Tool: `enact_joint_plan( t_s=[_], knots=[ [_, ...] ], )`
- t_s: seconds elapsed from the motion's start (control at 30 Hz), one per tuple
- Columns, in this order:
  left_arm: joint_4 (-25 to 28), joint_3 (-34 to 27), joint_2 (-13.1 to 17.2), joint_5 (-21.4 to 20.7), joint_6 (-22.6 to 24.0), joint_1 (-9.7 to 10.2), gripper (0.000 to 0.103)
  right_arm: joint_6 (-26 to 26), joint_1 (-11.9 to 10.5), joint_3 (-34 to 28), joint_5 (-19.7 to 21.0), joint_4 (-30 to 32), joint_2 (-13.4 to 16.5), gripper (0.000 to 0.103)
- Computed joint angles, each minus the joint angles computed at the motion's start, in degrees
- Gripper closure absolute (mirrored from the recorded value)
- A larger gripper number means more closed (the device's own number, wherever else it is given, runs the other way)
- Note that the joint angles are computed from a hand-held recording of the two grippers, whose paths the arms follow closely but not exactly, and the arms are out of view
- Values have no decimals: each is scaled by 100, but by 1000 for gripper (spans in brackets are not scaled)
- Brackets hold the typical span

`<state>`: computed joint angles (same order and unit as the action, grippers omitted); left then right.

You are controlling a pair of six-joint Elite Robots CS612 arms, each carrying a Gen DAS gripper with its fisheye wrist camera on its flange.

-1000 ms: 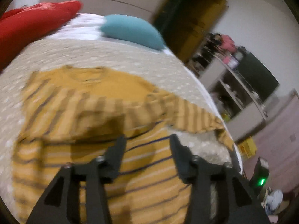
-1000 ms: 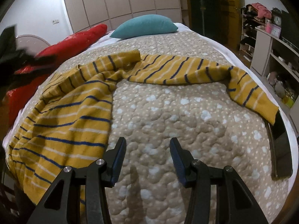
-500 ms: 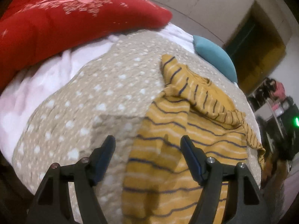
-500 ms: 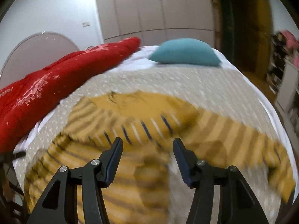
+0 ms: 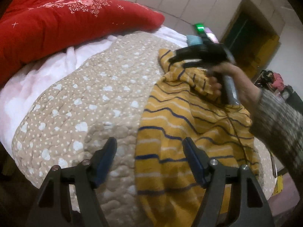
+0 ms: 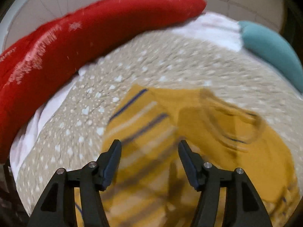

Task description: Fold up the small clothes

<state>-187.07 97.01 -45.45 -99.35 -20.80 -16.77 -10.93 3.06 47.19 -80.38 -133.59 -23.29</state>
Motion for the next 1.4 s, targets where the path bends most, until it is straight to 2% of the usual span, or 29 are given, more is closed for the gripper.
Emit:
enact_joint_plan(
  t_s=[0.03,0.07,0.17,0.23,0.37,0.43,0.47,0.53,0.57,0.7,0.73,0.87,1.03,1.07,1.17,1.27,1.3,1.33,1.4],
  knots=[
    [-55,21,4,-32,43,20,32,-76,78,-253,-272,270,138,84],
    [-76,27,8,-47,79,33,32,-102,142,-352,-548,299,197,87],
    [-170,22,39,-135,106,85,32,-35,227,-579,-691,259,309,92],
    [-222,12,56,-190,50,117,32,59,269,-731,-605,165,381,96],
    [-229,42,39,-137,-50,129,32,147,382,-1184,-240,276,615,96],
    [-242,76,13,-71,-78,124,32,67,450,-1358,-149,496,722,91],
    [-271,116,-16,6,-81,113,32,-16,479,-1200,-196,350,652,90],
    [-276,149,-45,102,-75,97,30,-160,454,-698,-46,47,374,70],
    [-270,166,-58,135,-86,91,29,-195,413,-396,37,-114,191,67],
    [-258,179,-58,55,-216,85,29,-243,158,892,-263,-789,-602,64],
    [-260,173,-50,28,-235,77,28,-244,55,1274,-397,-995,-828,64],
    [-103,68,1,-147,-212,23,28,-186,-278,2251,-1208,-1354,-1376,64],
    [280,-86,45,-192,-147,-88,28,537,-708,2966,-2103,-769,-1746,65],
    [339,-84,31,-162,-115,-117,27,721,-802,3156,-2099,-849,-1841,65],
    [442,-102,29,-300,-112,-144,22,1229,-1030,3686,-1696,-1354,-2137,65],
    [498,-134,58,-492,-248,-145,24,1399,-1167,4232,-919,-1926,-2394,62],
    [525,-130,51,-540,-246,-147,46,1437,-1222,4432,-565,-2056,-2478,59],
    [720,-146,25,-569,-218,-156,86,1489,-1274,4648,-194,-2182,-2563,56],
    [890,-153,-6,-713,-263,-141,87,1532,-1318,4974,254,-2370,-2656,56]
  ],
)
